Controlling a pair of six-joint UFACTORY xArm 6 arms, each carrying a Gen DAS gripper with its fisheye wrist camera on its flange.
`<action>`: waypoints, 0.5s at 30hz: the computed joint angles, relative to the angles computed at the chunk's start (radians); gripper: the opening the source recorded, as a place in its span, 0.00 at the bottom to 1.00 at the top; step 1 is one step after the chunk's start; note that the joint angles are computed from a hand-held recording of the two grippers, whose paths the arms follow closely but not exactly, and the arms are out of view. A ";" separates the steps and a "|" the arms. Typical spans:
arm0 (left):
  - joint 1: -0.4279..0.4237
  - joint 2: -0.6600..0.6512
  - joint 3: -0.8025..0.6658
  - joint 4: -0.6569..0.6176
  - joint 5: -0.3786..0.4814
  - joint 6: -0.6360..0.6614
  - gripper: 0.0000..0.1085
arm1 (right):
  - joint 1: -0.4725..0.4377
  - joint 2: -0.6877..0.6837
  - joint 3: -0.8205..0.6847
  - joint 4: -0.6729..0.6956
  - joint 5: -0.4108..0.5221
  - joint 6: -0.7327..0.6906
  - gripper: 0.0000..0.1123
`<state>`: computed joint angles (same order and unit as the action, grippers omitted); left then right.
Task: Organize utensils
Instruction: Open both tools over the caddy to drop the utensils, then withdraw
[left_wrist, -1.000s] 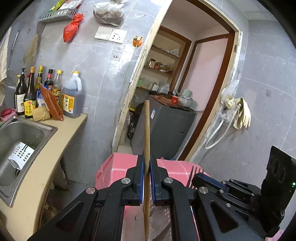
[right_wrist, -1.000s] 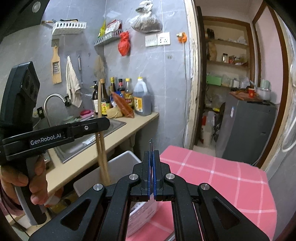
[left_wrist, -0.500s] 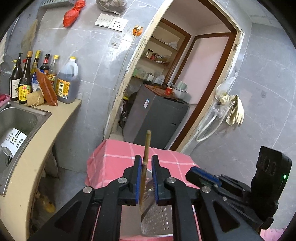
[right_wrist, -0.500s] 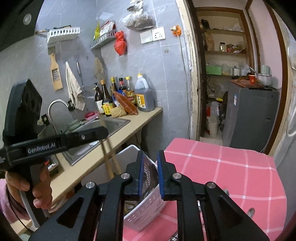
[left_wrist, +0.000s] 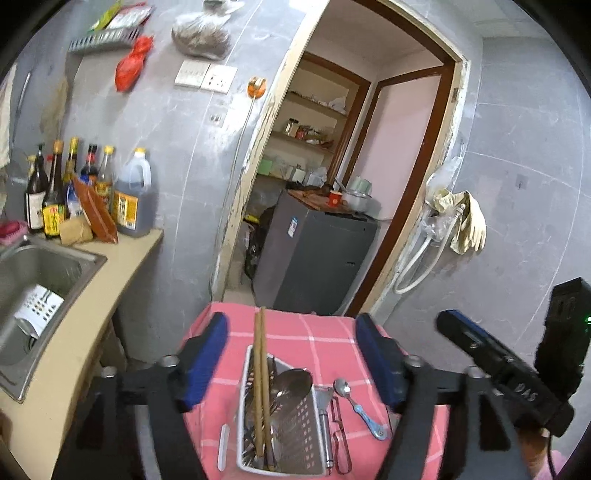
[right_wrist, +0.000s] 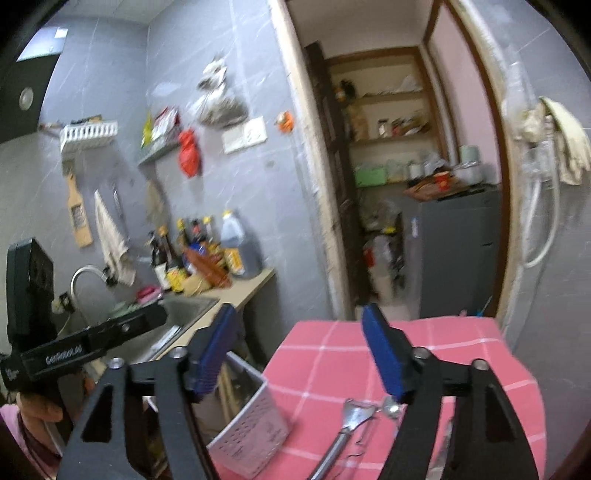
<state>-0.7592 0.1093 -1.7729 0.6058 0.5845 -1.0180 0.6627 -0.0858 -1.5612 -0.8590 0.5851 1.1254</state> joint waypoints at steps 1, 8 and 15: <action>-0.012 0.010 -0.020 0.036 0.020 -0.026 0.80 | -0.005 -0.024 0.022 -0.027 0.000 0.030 0.73; -0.080 0.090 -0.141 0.138 0.102 -0.066 0.93 | -0.049 -0.165 0.149 -0.124 0.007 0.132 0.90; -0.150 0.215 -0.310 0.172 0.190 -0.050 0.94 | -0.106 -0.281 0.267 -0.101 0.016 0.077 0.91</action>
<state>-0.9090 0.3240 -2.0830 0.7778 0.7744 -1.0676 0.5562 -0.3663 -1.2938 -0.9603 0.6006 1.2022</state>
